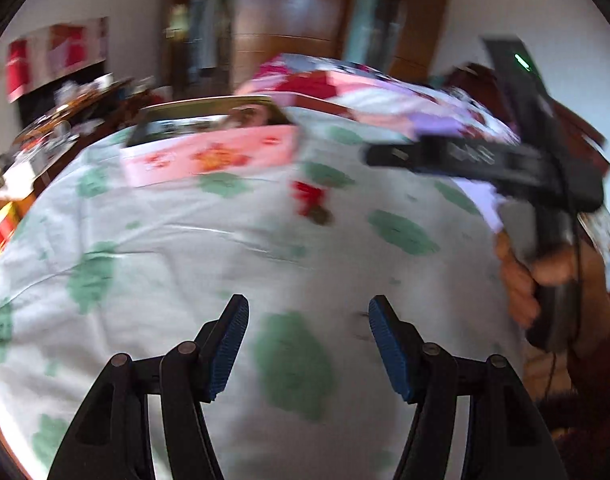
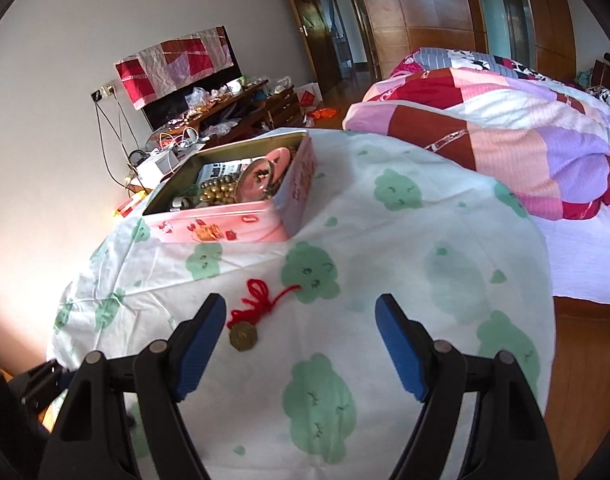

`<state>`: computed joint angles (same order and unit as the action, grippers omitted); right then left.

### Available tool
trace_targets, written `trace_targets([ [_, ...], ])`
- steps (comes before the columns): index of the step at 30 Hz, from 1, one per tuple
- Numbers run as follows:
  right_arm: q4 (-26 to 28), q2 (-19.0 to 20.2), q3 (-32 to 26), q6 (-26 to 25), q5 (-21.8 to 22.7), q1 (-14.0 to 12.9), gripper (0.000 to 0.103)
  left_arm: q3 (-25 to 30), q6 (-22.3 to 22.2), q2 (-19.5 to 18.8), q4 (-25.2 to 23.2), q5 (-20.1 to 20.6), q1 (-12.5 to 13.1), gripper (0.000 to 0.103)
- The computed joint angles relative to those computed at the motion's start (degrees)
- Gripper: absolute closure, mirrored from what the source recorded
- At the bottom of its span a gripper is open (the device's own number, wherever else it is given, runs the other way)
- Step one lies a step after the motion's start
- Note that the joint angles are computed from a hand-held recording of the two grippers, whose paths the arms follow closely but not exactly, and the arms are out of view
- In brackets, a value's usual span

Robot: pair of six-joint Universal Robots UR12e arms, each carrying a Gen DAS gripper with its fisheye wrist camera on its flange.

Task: Organize jewelry
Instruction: 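Grasp the small silver ring with the left gripper while the right gripper grasps the red string charm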

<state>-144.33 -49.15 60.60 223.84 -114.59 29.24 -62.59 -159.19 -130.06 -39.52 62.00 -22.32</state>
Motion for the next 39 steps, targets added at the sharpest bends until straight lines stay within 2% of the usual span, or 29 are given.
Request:
trace_targets([
  [6, -1.2, -1.1, 1.7, 0.3, -1.3, 0.4, 0.023, 0.4, 3.3, -0.2, -2.7, 3.0, -1.6, 0.041],
  [8, -0.6, -1.4, 1.9, 0.3, -2.2, 0.6, 0.023, 0.7, 3.3, -0.4, -2.7, 3.6, -1.8, 0.055],
  [9, -0.2, -1.4, 1.8, 0.3, -2.7, 0.7, 0.023, 1.1, 3.4, -0.7, -3.7, 4.3, -1.8, 0.066],
  [14, 0.7, -1.7, 2.1, 0.0, -4.7, 1.6, 0.023, 0.2, 5.2, -0.4, -2.2, 6.5, -2.3, 0.071],
  [16, 1.2, -1.8, 2.2, 0.1, -5.1, 1.8, 0.023, 0.1, 5.3, -0.4, -1.8, 6.1, -2.2, 0.082],
  [19, 1.4, -2.1, 2.6, 0.1, -5.4, 2.1, 0.023, 0.7, 4.1, -0.6, -3.0, 4.4, -1.8, 0.083],
  [22, 1.7, -2.2, 2.8, 0.3, -5.5, 2.1, 0.023, 0.7, 2.4, -0.7, -2.3, 4.7, -1.6, 0.083],
  [27, 1.5, -2.3, 3.1, 1.2, -4.4, 1.8, 0.023, 0.9, -1.9, -1.0, 2.1, 5.9, -0.9, 0.083],
  [31, 2.5, -1.6, 2.0, 0.2, -3.4, 1.5, 0.023, 1.6, -7.3, -1.4, 6.0, 4.9, 0.3, 0.083],
  [35, 4.6, 0.1, -1.0, -1.6, -0.4, 0.9, 0.023, 3.4, -11.4, -2.4, 9.0, 7.7, 0.8, 0.083],
  [38, 6.6, 2.0, -4.3, -4.0, 2.0, 0.5, 0.024, 4.9, -12.8, -3.0, 8.8, 9.0, 1.0, 0.083],
  [39, 7.4, 2.7, -5.4, -5.1, 2.6, 0.5, 0.028, 5.5, -13.2, -3.3, 8.5, 9.8, 1.0, 0.083],
])
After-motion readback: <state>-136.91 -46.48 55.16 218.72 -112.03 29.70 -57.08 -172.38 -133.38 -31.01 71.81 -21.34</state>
